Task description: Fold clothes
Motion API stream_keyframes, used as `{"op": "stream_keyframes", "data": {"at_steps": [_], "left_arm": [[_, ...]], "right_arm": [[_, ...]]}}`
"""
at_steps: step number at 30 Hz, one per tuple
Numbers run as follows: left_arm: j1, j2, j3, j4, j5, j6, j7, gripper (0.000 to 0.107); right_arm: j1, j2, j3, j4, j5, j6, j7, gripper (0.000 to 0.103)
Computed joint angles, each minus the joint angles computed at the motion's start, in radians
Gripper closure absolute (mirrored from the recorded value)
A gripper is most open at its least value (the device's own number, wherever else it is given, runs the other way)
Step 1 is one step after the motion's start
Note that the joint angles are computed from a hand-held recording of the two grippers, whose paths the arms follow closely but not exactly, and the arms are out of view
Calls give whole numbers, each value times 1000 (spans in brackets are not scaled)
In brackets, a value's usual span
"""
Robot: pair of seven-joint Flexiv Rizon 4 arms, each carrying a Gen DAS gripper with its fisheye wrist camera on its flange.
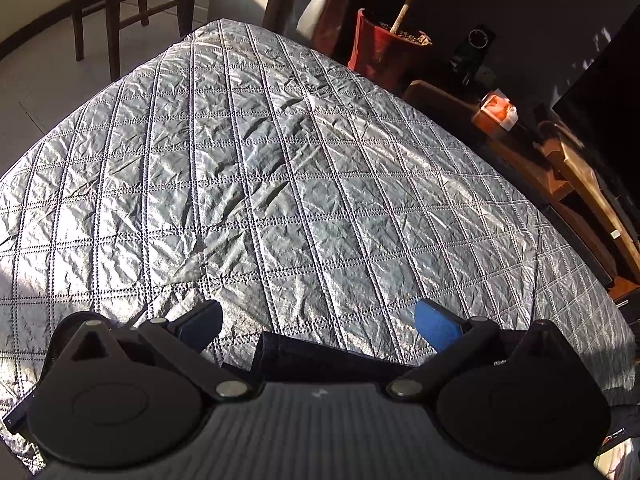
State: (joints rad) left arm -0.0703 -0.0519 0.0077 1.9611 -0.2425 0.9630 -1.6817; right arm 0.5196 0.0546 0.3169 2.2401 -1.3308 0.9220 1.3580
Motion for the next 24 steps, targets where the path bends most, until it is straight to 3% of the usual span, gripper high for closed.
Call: {"op": "stream_keyframes", "data": {"at_steps": [2,4,7,10,14,18,24], "left_arm": [[-5,3,-6,8,-11,11,35,5],[-11,6,-12,19,-31,21,86,5],[-27,20,-20,48,-46,41,165,5],[-47,56,-21,103,-80,66,248,5],[-72,135,-7,193,-147,42,360,5],[-86,241,21,276,-145,22,420,5],[-84,459,51,419,14,-12,556,5]], "right_arm": [[26,46,45,80,-69,-50,235,99],[71,41,109,137,23,-93,405,98],[178,-7,173,124,230,-222,399,97],[265,-39,185,89,267,-356,423,97],[329,-63,172,20,355,-517,265,97],[349,-71,152,-6,391,-550,156,96],[384,-105,146,-78,436,-654,-9,93]]}}
